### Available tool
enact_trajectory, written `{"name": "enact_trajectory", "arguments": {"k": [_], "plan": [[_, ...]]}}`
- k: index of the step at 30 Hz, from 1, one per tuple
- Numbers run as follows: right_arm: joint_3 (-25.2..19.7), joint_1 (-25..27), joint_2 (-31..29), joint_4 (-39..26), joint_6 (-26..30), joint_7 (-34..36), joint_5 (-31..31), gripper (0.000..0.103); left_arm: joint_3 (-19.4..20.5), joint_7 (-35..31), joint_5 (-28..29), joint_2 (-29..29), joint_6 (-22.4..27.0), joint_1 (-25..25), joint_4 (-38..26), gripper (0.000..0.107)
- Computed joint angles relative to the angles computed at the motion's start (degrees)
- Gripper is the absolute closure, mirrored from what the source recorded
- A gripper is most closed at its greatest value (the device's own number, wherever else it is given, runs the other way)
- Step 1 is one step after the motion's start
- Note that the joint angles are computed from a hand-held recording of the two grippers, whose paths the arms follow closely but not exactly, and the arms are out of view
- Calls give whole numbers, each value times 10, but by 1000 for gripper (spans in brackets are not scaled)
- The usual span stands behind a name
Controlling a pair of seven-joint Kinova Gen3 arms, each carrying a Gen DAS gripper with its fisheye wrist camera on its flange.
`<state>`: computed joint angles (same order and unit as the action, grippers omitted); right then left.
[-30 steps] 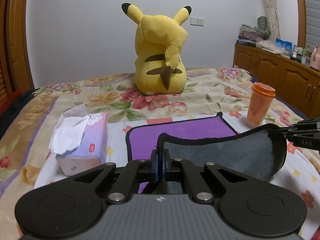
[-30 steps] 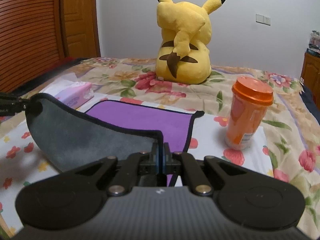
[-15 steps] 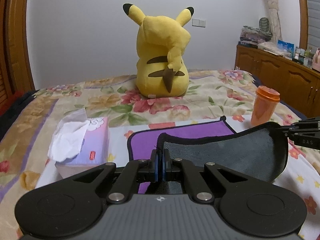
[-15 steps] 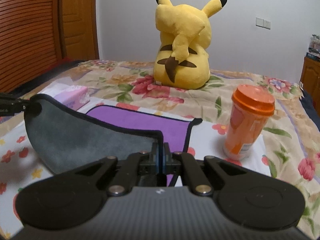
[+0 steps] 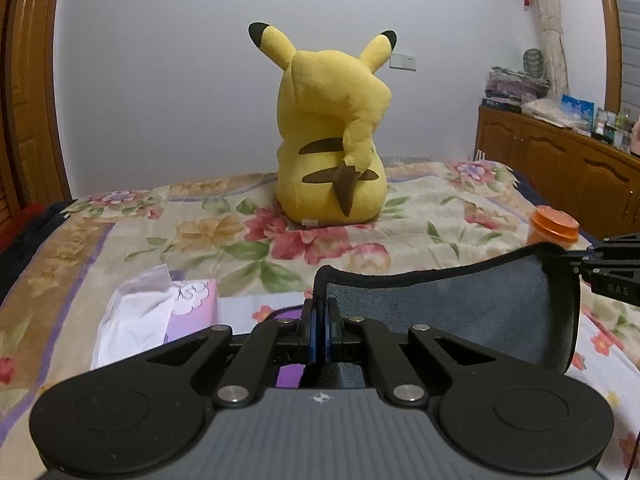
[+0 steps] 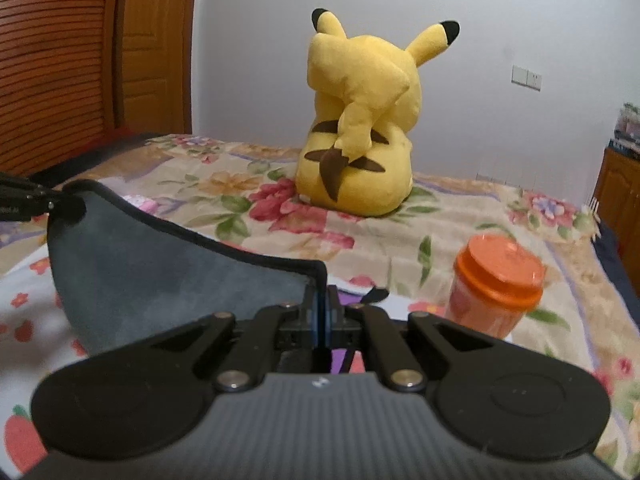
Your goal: Fold towel
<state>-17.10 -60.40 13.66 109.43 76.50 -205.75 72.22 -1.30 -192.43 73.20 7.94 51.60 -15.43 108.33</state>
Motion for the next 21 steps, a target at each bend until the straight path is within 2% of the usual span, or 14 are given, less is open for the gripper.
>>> {"name": "enact_trajectory", "arguments": {"k": [5,8,18,21], "plan": [[12,14,8,-4,-4,-7,21,99,13,4,13,16,-35,17,-16,100],[19,25,16,-6,-15,-2,29,99,20,33,3,35,-39,21,-37,100],[43,57,43,-14,-53,21,39,99,55,26,6,75,-126,42,-58,100],[50,64,51,-15,-64,24,42,99,64,66,-18,95,-133,47,-78,100]]}}
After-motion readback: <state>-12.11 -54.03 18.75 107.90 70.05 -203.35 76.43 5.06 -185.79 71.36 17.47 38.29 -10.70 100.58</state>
